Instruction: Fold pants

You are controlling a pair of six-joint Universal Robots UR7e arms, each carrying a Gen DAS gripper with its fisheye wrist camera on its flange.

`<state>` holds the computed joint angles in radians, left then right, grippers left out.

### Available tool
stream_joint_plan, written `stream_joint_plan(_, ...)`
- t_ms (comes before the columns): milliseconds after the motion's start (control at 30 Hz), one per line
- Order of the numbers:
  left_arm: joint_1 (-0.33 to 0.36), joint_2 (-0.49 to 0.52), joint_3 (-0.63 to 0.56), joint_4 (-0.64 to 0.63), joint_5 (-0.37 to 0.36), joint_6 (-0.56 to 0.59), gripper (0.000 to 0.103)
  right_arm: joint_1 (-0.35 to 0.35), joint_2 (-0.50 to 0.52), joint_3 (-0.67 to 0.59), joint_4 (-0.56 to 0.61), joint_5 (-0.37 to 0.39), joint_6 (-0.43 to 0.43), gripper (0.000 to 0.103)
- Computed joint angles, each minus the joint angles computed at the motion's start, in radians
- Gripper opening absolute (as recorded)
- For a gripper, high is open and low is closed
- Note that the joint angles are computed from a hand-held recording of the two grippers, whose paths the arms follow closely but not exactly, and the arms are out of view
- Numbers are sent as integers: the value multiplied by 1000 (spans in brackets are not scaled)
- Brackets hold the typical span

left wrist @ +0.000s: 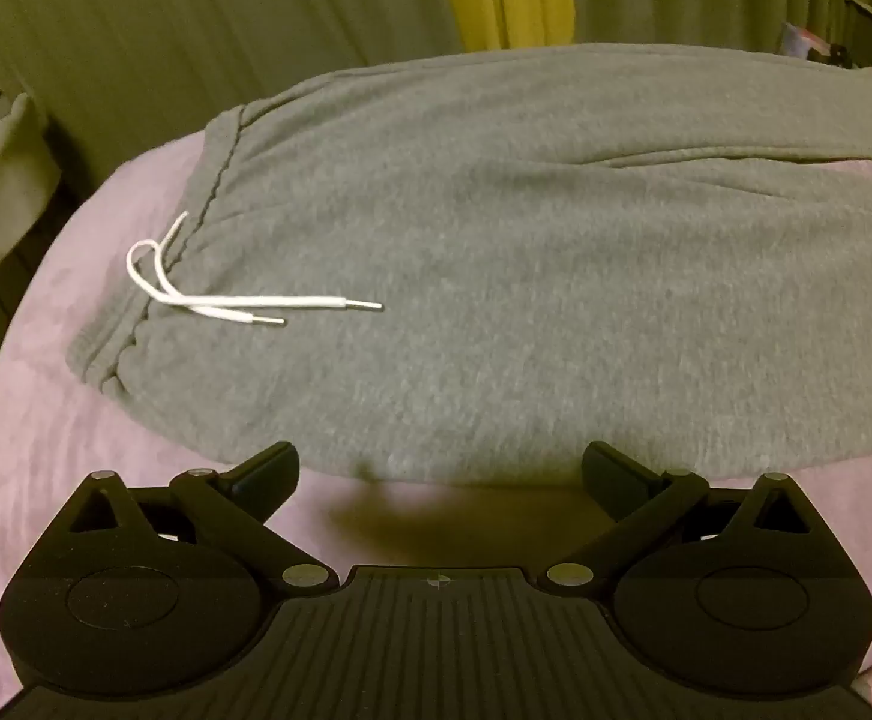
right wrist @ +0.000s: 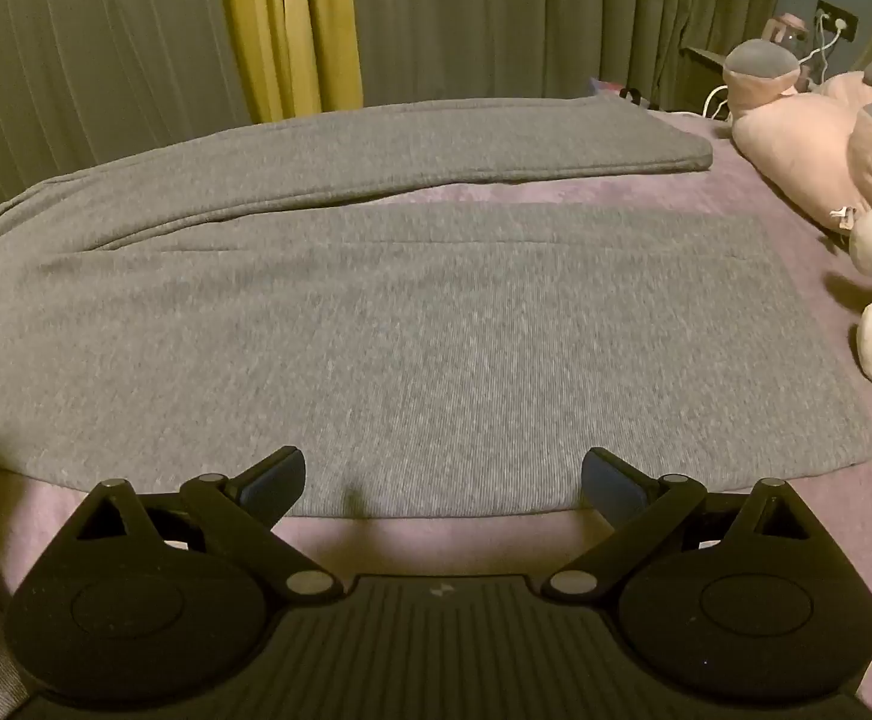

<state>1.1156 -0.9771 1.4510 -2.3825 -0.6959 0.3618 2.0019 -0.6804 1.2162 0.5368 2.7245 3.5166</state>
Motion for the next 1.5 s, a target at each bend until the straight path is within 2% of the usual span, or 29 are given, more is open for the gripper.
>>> stream_joint_plan(1500,-1,3,-6,21,-9,-7,103,-9,6,8,16,-4,29,99)
